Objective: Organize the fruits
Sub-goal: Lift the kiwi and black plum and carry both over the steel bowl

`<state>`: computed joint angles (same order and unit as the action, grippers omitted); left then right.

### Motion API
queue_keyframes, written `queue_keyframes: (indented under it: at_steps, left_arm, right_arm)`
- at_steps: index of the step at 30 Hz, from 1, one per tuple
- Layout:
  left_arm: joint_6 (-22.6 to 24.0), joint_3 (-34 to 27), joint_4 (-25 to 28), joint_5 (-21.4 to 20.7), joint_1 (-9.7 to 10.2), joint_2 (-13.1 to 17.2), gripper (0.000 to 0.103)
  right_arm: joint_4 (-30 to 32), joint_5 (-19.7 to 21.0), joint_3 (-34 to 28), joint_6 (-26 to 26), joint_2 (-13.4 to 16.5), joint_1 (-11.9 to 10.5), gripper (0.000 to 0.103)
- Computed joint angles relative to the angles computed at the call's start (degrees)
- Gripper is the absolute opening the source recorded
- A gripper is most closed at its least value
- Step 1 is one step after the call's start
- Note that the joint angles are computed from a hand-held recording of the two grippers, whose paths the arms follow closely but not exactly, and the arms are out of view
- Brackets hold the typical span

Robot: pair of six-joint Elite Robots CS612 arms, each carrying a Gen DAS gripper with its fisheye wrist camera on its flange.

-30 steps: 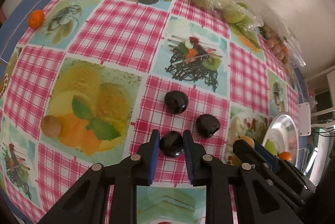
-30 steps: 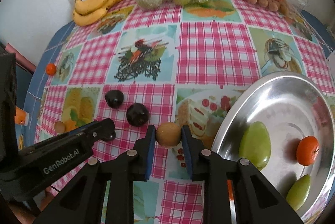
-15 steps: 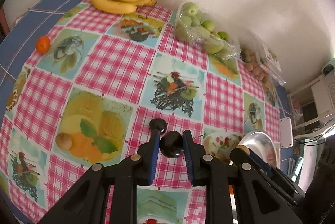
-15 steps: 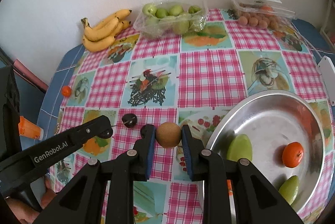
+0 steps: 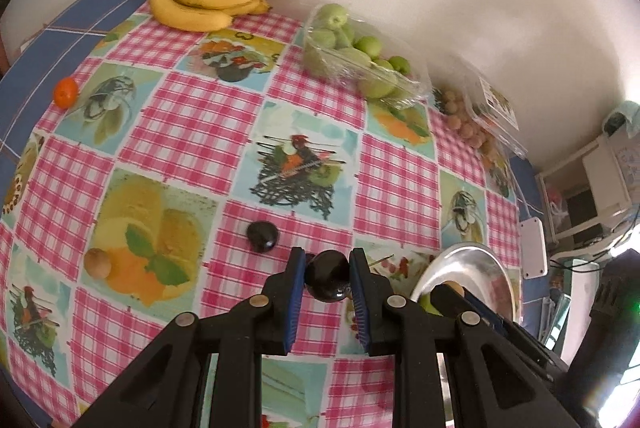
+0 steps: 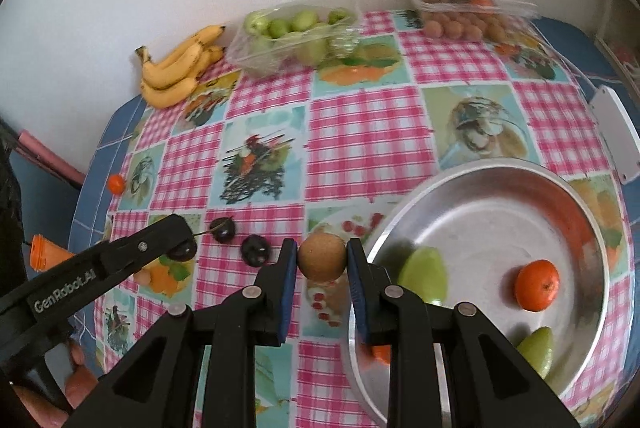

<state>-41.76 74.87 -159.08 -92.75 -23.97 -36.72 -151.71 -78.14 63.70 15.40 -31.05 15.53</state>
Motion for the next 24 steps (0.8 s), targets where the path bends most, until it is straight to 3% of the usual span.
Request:
queue_keyframes:
  at_steps: [24]
  left_arm:
    - [11.71,-5.10,5.35,-1.94,-5.92,1.91,0.024]
  right_arm:
    - [-6.18,-4.64,10.01,8.94,-5.04,-5.31,0.026]
